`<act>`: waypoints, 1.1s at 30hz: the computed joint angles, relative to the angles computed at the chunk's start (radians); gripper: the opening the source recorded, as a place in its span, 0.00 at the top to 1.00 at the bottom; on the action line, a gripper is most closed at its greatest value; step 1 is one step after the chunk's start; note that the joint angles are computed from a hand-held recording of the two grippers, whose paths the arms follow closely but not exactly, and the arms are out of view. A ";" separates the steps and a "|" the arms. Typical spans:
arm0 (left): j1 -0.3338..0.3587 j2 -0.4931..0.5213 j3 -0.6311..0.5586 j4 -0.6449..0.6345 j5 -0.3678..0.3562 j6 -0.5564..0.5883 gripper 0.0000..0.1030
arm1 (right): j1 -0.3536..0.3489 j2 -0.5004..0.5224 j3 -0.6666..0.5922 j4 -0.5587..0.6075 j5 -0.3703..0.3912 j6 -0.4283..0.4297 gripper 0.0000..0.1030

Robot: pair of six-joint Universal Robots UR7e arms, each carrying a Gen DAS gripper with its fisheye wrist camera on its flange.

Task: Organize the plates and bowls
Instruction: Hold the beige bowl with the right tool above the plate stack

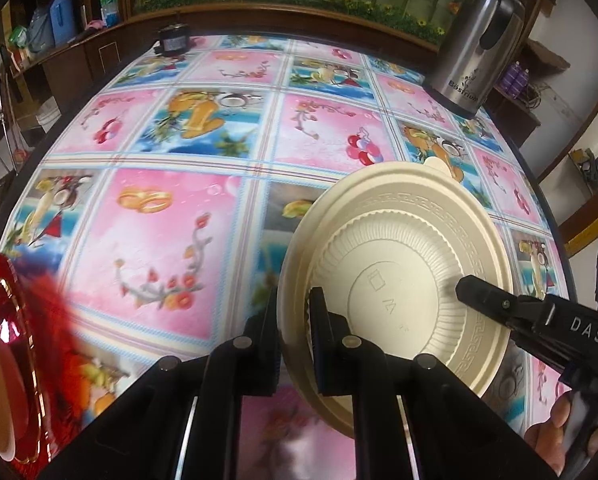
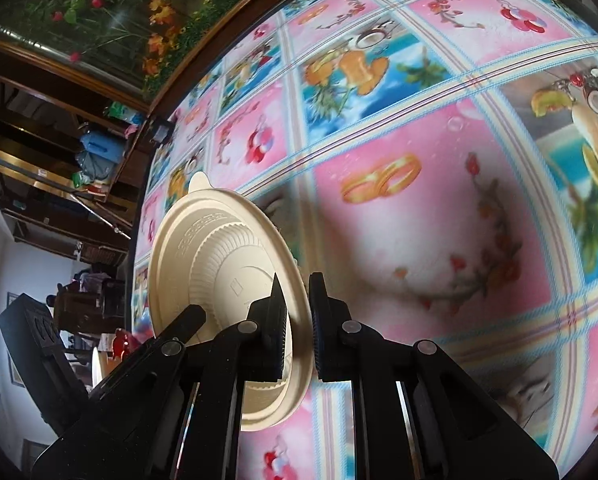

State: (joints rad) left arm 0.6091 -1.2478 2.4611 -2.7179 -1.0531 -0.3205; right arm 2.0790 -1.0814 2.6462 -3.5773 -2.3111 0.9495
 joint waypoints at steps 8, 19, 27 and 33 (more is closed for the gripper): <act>0.000 -0.115 0.051 0.000 0.019 0.014 0.88 | 0.093 0.015 -0.082 0.150 -0.052 0.061 0.90; 0.015 -0.278 0.088 0.032 0.033 0.033 0.88 | 0.197 0.055 -0.200 0.318 -0.102 0.108 0.90; 0.043 -0.385 0.093 0.074 0.044 0.049 0.88 | 0.245 0.106 -0.283 0.388 -0.111 0.112 0.90; 0.061 -0.461 0.097 0.112 0.048 0.060 0.88 | 0.271 0.140 -0.337 0.430 -0.113 0.109 0.90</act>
